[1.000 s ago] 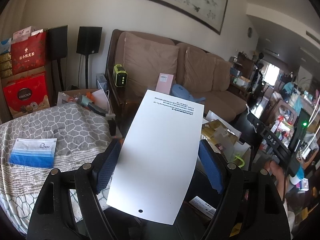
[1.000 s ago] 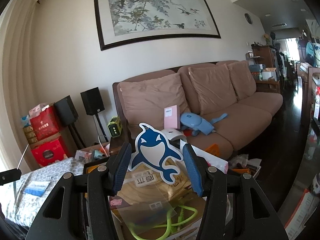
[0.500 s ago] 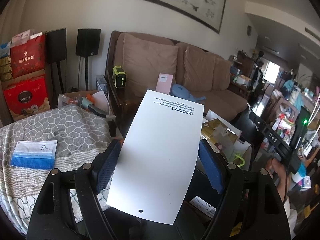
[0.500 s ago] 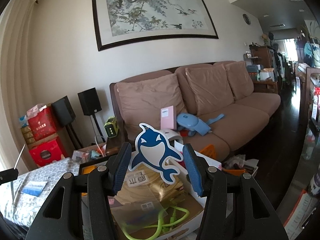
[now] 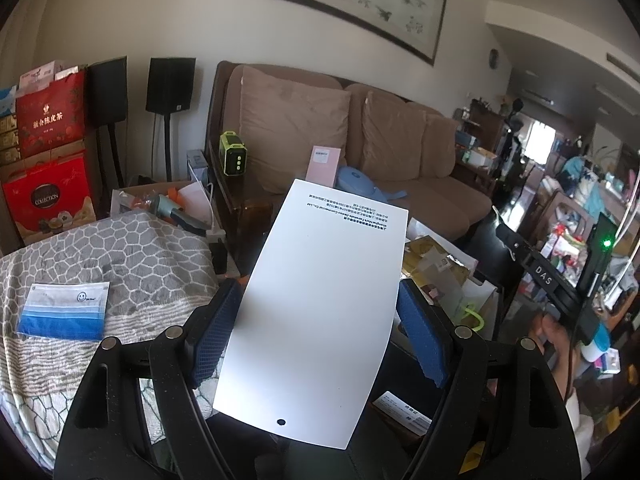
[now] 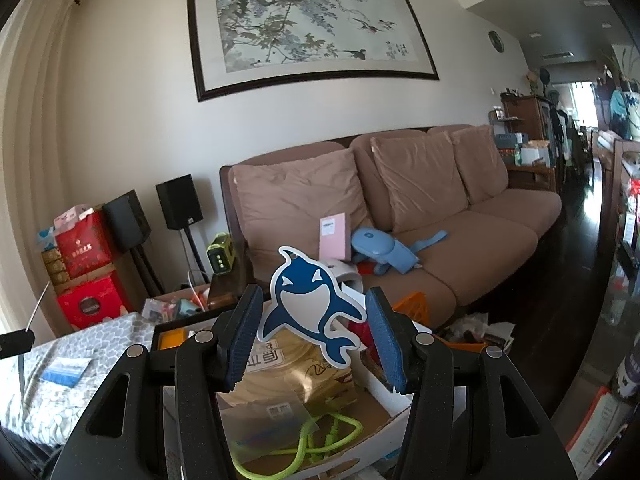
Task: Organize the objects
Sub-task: 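Carry the white card over the box with the left tool while the right tool carries the sticker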
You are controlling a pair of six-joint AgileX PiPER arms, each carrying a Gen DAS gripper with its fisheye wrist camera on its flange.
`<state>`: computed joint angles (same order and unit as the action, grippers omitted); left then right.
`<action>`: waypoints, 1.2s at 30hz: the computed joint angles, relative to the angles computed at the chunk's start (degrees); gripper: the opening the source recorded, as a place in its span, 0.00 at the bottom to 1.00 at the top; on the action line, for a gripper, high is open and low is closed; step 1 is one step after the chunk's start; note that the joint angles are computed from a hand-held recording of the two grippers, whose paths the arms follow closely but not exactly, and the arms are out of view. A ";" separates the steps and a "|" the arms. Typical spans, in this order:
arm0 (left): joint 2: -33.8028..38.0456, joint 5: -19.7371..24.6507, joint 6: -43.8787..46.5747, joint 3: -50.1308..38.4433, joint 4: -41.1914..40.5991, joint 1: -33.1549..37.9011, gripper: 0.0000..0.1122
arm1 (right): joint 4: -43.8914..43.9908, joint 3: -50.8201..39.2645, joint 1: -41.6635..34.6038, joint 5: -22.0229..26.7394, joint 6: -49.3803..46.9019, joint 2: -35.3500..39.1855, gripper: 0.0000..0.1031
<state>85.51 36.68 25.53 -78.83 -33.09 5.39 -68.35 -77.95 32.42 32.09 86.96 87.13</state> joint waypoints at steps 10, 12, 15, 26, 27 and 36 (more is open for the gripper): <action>-0.08 0.31 -1.02 -0.05 0.77 -0.47 0.68 | 1.40 0.76 -1.29 -0.80 -0.68 -0.90 0.53; -0.14 0.30 -1.29 0.07 0.93 -0.64 0.68 | 1.52 1.11 -1.54 -0.91 -0.81 -1.21 0.53; -0.16 0.29 -1.56 0.15 1.18 -0.78 0.68 | 2.00 1.32 -2.04 -1.15 -1.34 -1.43 0.53; 0.14 0.77 -2.23 -0.62 2.18 -2.14 0.68 | 9.44 4.09 -7.21 -8.06 -6.52 -3.21 0.53; 0.09 0.82 -2.14 -0.65 2.09 -2.27 0.68 | 9.77 4.16 -7.32 -8.22 -6.88 -3.30 0.53; 1.23 2.53 -2.41 -2.99 1.63 -2.69 0.68 | 25.27 8.90 -14.49 -22.05 -13.71 -6.12 0.53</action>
